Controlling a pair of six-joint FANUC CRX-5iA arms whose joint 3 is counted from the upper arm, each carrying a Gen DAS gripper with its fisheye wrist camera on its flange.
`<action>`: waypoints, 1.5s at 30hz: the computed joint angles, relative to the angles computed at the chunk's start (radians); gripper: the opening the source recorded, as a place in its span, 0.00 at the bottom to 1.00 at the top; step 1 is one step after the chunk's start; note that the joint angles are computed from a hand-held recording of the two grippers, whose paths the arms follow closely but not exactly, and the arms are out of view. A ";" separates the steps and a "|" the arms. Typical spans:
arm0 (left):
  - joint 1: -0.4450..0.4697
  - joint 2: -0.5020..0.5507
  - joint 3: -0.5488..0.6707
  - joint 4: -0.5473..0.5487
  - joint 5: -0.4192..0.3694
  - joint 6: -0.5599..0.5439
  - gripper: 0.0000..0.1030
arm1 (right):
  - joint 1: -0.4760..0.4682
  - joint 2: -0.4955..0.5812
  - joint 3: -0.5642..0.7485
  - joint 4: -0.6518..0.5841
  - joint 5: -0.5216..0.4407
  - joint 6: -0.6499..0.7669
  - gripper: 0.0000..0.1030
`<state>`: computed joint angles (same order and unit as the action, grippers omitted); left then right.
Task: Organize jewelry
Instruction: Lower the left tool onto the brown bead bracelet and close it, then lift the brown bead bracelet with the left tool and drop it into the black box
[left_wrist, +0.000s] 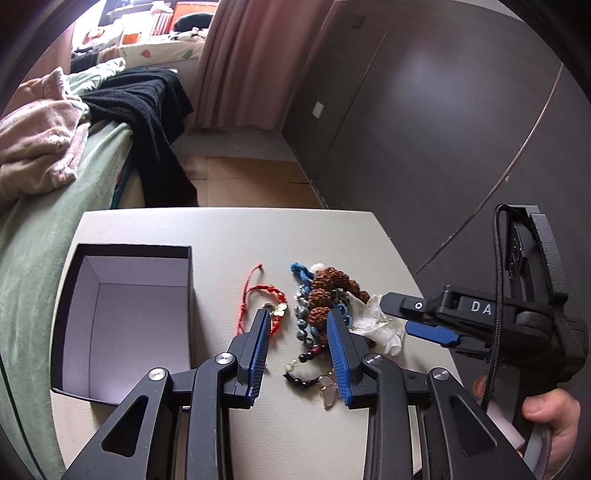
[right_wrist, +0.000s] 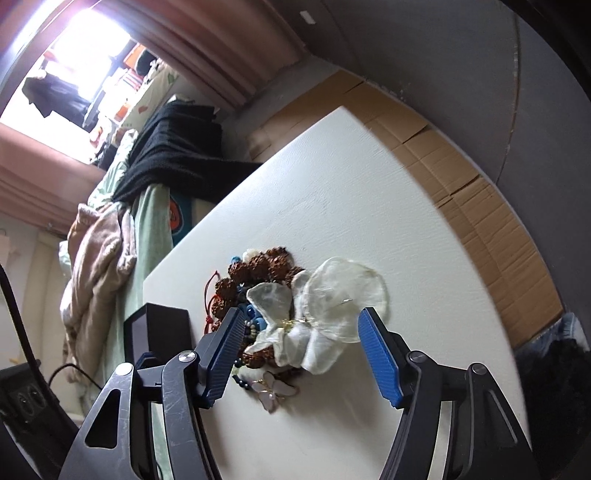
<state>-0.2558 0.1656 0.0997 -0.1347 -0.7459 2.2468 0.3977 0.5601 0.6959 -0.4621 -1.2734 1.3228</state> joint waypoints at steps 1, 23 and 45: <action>0.000 -0.001 0.000 -0.003 -0.001 0.002 0.32 | 0.005 0.004 0.004 0.001 -0.002 0.001 0.64; 0.025 0.182 0.174 0.147 -0.134 -0.096 0.32 | -0.065 -0.083 -0.075 -0.105 0.116 -0.005 0.03; -0.031 0.096 0.103 0.078 -0.002 -0.121 0.20 | -0.069 -0.100 -0.100 -0.061 0.124 -0.043 0.03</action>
